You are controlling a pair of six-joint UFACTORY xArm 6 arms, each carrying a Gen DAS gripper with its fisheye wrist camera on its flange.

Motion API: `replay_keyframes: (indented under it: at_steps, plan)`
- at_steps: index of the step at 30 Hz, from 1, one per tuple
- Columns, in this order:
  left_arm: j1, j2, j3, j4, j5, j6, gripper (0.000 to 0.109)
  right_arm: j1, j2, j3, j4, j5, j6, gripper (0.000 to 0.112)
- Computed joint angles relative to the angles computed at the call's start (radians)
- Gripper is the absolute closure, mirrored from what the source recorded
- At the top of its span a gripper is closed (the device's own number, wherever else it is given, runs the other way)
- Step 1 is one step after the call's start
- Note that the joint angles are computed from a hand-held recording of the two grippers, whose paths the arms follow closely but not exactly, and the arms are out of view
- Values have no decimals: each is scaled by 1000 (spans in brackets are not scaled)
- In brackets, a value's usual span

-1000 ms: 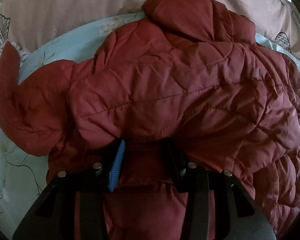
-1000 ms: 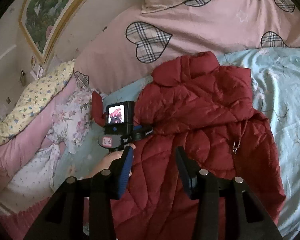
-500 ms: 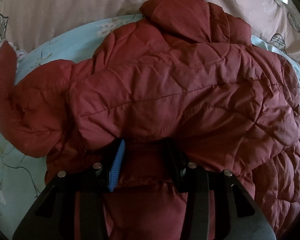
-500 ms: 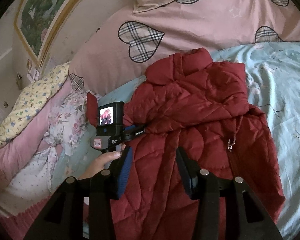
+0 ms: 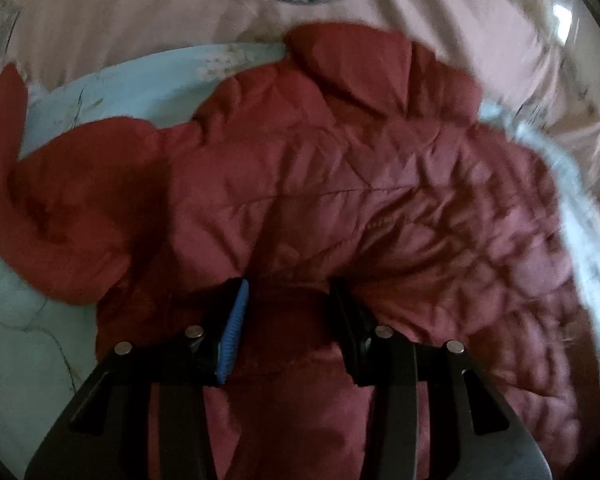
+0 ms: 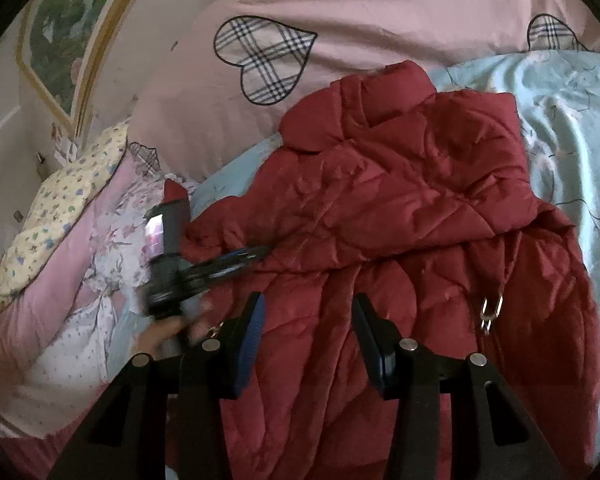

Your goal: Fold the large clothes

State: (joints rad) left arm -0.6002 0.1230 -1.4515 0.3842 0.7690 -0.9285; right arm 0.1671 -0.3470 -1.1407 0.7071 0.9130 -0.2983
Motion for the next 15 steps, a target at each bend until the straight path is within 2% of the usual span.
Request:
replay_keyframes:
  at_steps: [1, 2, 3, 4, 5, 9, 11, 13, 15]
  plan:
    - [15, -57, 67, -12, -49, -21, 56, -2, 16, -10, 2, -1, -2, 65]
    - [25, -95, 106, 2, -61, -52, 44, -5, 28, -18, 5, 0, -6, 64]
    - [41, -151, 159, 32, -71, -111, 39, -8, 44, -29, 4, 2, -3, 62]
    - [54, -182, 190, 50, -75, -146, 29, -8, 57, -38, 3, 1, 2, 55]
    - [76, -225, 224, 79, -54, -198, 25, -12, 71, -48, 6, 1, 3, 50]
    - [177, -286, 237, 167, 99, -308, 25, -15, 115, -68, 20, -12, 1, 49]
    - [232, -264, 193, 161, 168, -297, 25, -11, 135, -72, 18, -18, -2, 49]
    - [285, -232, 147, 163, 192, -294, 25, -11, 149, -75, 24, -18, -7, 49]
    - [323, -159, 47, 170, 247, -249, 25, -12, 156, -71, 32, -16, -11, 49]
